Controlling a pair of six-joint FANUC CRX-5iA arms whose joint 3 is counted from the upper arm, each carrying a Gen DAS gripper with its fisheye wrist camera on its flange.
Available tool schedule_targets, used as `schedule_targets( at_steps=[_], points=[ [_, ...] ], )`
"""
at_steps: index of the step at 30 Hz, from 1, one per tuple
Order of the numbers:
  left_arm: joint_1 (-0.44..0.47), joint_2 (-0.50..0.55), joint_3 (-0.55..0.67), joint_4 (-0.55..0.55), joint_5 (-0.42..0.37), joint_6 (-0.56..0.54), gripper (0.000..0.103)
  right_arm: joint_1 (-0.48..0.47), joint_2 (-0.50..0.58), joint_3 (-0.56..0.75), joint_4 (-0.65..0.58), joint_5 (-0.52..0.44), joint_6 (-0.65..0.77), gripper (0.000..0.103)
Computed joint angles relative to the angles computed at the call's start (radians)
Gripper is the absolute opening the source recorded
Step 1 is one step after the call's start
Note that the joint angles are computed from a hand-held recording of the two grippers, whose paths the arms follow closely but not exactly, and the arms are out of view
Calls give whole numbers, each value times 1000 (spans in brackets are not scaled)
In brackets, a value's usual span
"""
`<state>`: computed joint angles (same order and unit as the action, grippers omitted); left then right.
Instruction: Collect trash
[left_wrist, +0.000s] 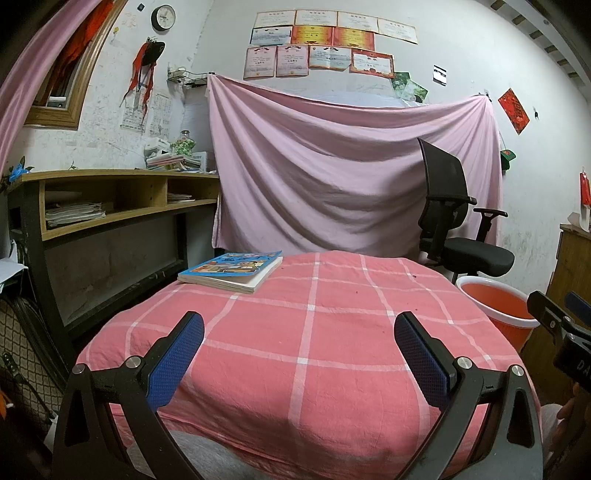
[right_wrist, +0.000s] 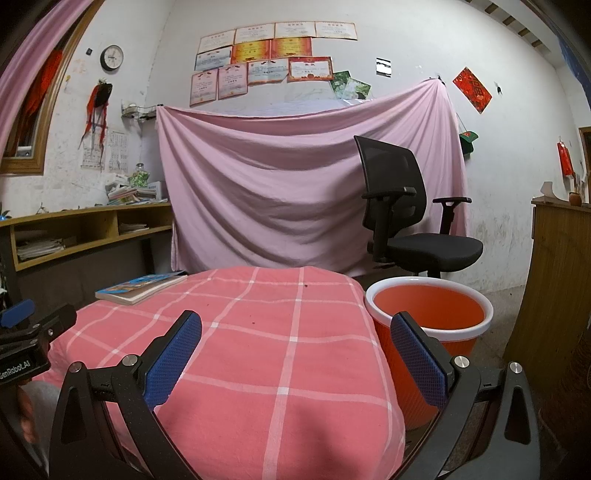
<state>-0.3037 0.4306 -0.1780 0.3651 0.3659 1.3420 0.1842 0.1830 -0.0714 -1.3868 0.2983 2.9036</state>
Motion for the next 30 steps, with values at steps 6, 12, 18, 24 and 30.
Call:
schedule_targets(
  at_steps=[6, 12, 18, 24, 30],
  points=[
    [-1, 0, -1, 3, 1, -2, 101, 0, 0, -1, 3, -1, -3, 103],
    [-2, 0, -2, 5, 2, -4, 101, -2, 0, 0, -2, -3, 3, 103],
    [-1, 0, -1, 1, 2, -2, 101, -3, -1, 0, -10, -5, 10, 103],
    [-2, 1, -1, 2, 4, -4, 101, 0, 0, -3, -4, -3, 4, 103],
    [-3, 0, -3, 2, 6, -3, 101, 0, 2, -2, 0, -3, 0, 103]
  ],
)
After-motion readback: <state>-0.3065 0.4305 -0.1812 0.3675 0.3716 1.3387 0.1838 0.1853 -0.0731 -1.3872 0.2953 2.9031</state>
